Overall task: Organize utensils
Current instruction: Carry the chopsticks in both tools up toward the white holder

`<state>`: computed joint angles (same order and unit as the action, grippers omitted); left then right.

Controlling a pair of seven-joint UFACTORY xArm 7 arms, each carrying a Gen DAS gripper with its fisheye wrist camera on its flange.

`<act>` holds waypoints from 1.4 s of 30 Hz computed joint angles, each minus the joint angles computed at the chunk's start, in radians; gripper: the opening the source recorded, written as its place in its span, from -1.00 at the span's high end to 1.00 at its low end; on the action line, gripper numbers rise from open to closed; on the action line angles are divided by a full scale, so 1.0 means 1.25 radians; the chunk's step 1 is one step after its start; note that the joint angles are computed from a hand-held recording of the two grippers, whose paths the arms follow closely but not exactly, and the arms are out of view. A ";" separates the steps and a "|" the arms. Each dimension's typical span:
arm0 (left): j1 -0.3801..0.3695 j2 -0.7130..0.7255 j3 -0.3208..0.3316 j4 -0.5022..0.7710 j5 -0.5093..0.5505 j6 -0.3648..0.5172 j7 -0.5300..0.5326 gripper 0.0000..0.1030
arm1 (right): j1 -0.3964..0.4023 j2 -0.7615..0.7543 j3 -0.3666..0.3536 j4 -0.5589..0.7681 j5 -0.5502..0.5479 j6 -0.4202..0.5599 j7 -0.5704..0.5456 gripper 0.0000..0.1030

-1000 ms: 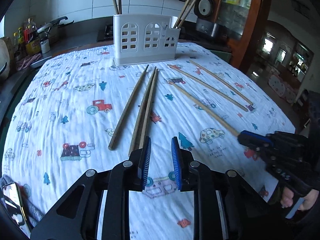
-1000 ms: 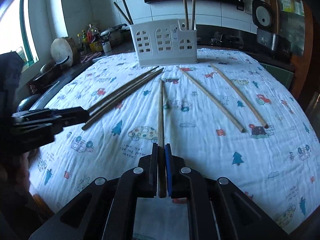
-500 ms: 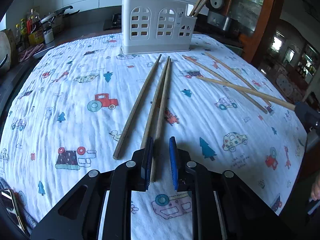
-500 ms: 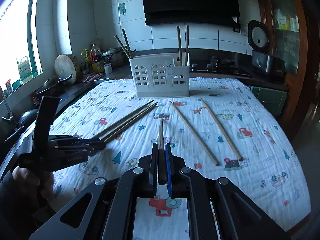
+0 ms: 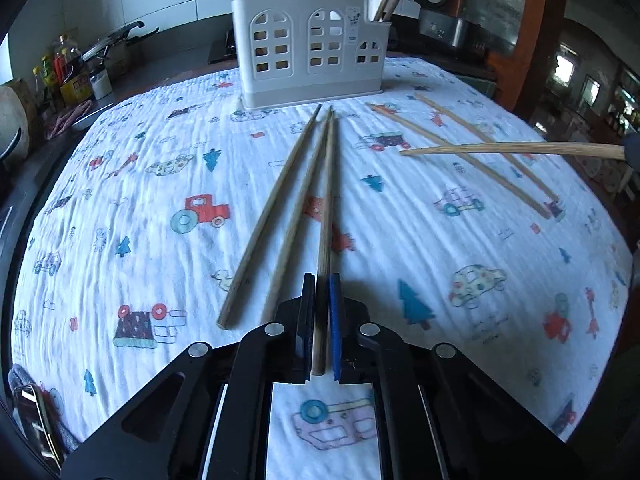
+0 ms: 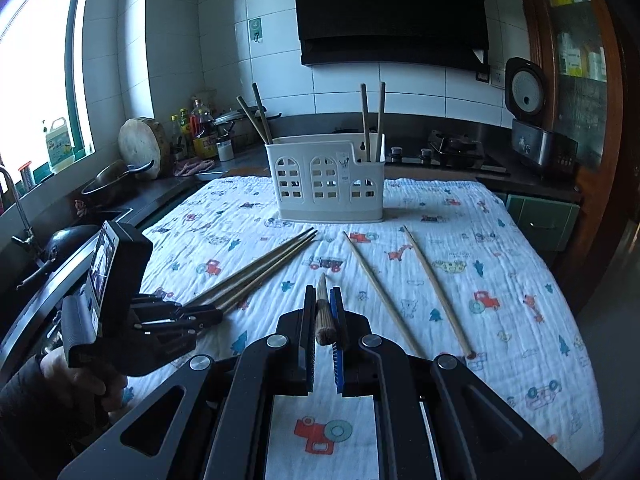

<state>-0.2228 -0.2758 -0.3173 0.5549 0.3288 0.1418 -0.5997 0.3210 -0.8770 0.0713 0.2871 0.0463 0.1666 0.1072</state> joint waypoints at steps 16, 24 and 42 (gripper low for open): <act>-0.144 -0.117 0.137 0.081 -0.236 0.015 0.249 0.90 | 0.067 0.140 -0.118 0.238 0.063 0.111 -0.219 0.86; -0.124 -0.049 0.143 0.236 -0.281 0.083 0.336 0.90 | 0.041 0.262 -0.116 0.432 0.126 0.210 -0.327 0.86; 0.001 0.100 0.092 0.589 -0.138 0.123 0.277 0.90 | -0.077 0.481 -0.022 0.755 0.104 0.296 -0.364 0.86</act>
